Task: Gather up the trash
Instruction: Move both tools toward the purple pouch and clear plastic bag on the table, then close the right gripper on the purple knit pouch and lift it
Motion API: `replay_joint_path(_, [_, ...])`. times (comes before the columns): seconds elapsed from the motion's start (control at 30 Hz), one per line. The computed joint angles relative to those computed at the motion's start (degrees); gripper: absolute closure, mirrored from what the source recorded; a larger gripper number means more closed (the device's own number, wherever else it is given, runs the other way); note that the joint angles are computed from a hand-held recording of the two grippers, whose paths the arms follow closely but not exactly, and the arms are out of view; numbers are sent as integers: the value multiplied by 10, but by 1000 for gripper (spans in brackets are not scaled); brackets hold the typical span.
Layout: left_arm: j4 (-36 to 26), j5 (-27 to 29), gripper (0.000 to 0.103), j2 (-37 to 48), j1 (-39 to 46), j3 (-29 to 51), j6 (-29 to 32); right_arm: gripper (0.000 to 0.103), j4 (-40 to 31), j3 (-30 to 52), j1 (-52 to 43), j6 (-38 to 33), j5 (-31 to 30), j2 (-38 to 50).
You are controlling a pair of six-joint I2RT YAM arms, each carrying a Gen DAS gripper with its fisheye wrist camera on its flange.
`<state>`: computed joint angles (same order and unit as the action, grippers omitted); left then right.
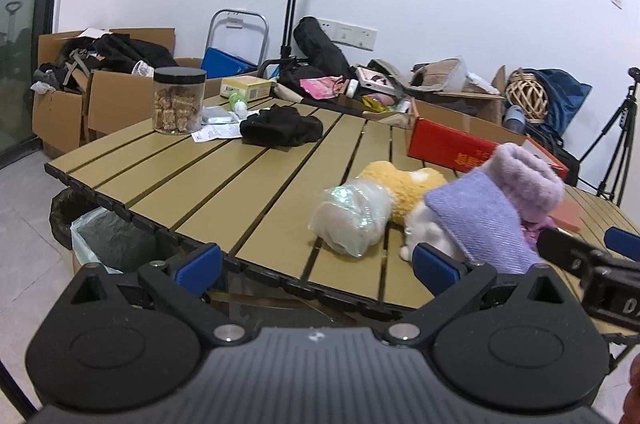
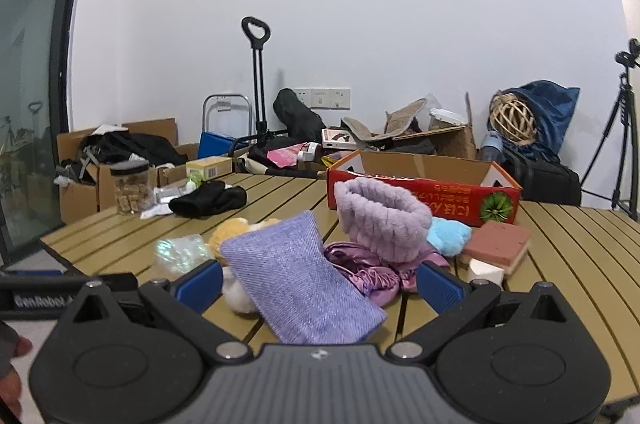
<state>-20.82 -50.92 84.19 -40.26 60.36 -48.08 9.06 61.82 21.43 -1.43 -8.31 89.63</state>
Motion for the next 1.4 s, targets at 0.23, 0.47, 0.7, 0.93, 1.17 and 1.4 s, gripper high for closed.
replay_joint_path(0.23, [64,39,0,18,34,-43,22,5,16,66,2,-26,-11,117])
replay_joint_path(0.47, [91,69,0,15,49,-65,39,18,81,68,-3,-20,-50,167])
replay_joint_path(0.7, [106,67,0,8,46,-74,42,46,43,97,-9,-23,-81,186])
replay_joint_path(0.93, [120,59,0,17,46,-63,65,82,43,87,-28,-6,-124,175])
replay_joint_path(1.17, [148,49,0,33,53,-40,105,86,99,44,-42,18,-132,140])
replay_joint_path(1.4, [149,54,0,69,64,3,136,86,145,4,-76,47,-137,96])
